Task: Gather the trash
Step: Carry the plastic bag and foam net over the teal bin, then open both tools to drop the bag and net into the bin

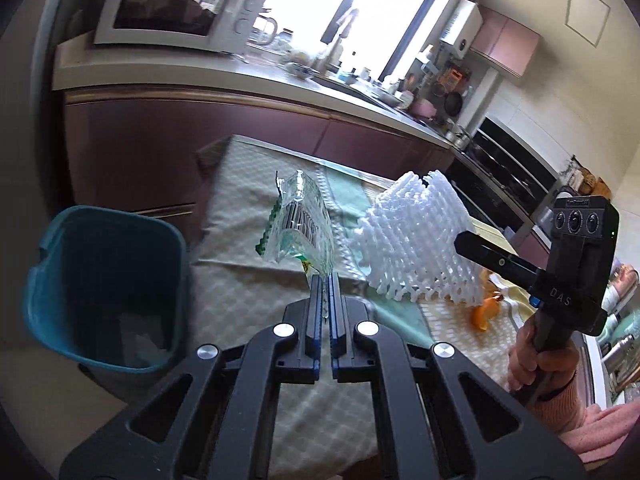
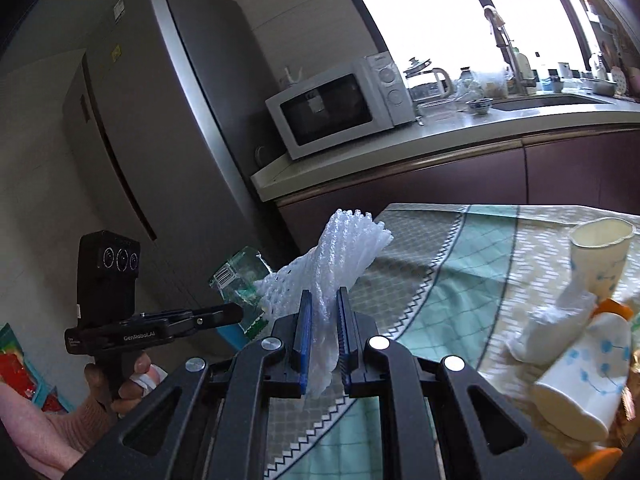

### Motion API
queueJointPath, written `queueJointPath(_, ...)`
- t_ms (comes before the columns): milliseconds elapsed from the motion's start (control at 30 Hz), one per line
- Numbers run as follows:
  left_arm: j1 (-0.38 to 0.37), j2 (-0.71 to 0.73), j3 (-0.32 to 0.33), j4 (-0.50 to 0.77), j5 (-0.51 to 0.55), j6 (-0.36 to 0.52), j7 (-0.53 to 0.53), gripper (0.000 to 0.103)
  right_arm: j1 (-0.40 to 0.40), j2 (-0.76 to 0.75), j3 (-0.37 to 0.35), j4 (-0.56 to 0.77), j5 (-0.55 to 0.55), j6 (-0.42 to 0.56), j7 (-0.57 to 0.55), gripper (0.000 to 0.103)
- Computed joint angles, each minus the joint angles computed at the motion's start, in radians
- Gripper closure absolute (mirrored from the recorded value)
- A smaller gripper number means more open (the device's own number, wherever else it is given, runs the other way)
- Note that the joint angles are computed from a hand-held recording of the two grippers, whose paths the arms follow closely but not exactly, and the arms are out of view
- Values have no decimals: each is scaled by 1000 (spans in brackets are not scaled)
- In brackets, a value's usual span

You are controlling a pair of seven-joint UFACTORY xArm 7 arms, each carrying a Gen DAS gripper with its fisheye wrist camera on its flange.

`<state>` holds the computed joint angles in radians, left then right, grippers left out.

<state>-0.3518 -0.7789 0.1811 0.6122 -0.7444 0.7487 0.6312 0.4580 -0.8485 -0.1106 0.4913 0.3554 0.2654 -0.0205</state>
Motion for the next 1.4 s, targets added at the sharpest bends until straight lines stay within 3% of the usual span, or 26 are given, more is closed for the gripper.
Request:
queueJointPath(267, 141, 100, 74, 43, 110, -29, 26, 100, 188, 321, -60, 208, 92, -52, -124, 92)
queueJointPath(400, 187, 185, 87, 70, 118, -44, 42, 99, 200, 447, -48, 299, 156, -32, -179, 92)
queueJointPath(600, 245, 279, 85, 95, 99, -53, 74, 99, 141, 583, 26, 400, 207, 9, -214, 92)
queueJointPath(1000, 325, 435, 7, 146, 90, -87, 56, 97, -33, 784, 202, 555, 131, 98, -109, 90)
queueJointPath(1167, 328, 428, -6, 127, 70, -103, 53, 97, -84, 804, 248, 578, 110, 122, -82, 85)
queueJointPath(1300, 320, 413, -9, 116, 59, -120, 50, 97, -100, 806, 261, 580, 91, 131, -57, 74)
queueJointPath(1400, 316, 395, -14, 106, 65, -132, 44, 92, -106, 786, 261, 553, 107, 118, -60, 69)
